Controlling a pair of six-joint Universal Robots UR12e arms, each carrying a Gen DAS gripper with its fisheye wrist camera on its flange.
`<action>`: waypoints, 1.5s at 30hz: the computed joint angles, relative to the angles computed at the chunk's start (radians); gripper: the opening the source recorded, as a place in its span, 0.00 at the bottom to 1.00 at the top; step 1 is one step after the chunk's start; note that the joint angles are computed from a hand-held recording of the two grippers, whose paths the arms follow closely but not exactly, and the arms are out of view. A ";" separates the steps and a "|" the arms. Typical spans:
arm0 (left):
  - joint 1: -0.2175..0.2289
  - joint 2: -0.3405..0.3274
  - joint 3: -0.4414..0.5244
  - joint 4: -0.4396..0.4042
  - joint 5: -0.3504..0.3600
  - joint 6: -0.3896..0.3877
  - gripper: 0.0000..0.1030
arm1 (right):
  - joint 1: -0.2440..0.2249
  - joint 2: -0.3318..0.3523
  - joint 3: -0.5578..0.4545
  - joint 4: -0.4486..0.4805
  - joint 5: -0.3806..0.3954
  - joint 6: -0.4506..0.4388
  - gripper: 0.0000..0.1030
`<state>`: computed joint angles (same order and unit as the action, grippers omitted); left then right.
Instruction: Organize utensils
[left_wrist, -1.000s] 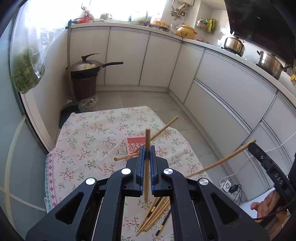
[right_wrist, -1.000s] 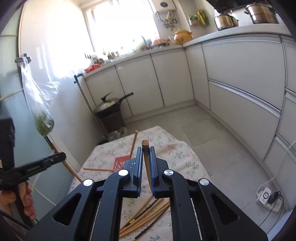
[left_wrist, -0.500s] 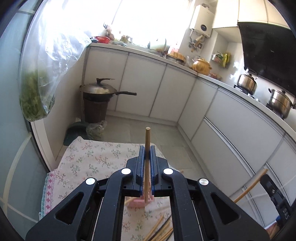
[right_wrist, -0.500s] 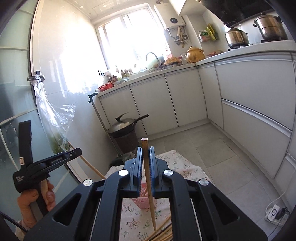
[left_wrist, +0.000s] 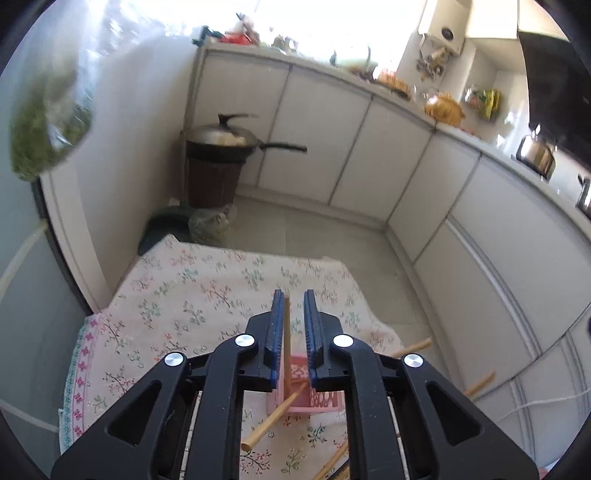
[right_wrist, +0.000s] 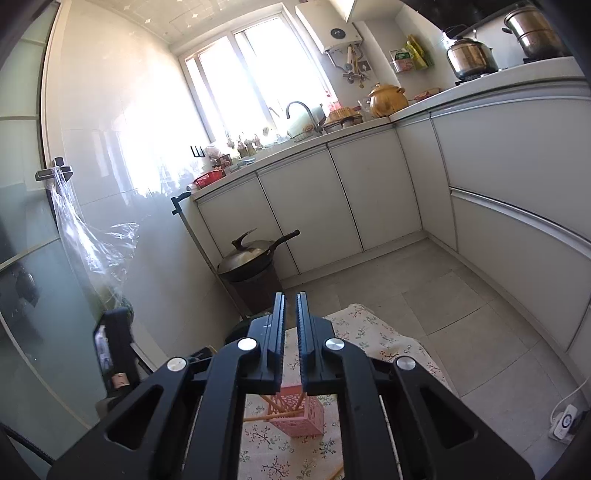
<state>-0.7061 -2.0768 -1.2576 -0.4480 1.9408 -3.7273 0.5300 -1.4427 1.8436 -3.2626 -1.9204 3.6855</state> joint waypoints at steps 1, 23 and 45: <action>0.000 0.009 -0.007 0.014 0.014 -0.009 0.18 | 0.001 0.004 -0.004 -0.001 0.002 -0.001 0.06; 0.008 0.073 -0.051 0.027 -0.030 0.000 0.26 | -0.302 0.166 -0.135 0.702 0.420 0.281 0.39; 0.015 0.043 -0.024 -0.089 -0.020 -0.008 0.27 | -0.310 0.283 -0.162 0.599 0.336 0.207 0.08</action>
<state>-0.6907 -2.0335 -1.2817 -0.5374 1.9205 -3.7348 0.2197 -1.1600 1.6817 -2.6639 -1.5841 3.8922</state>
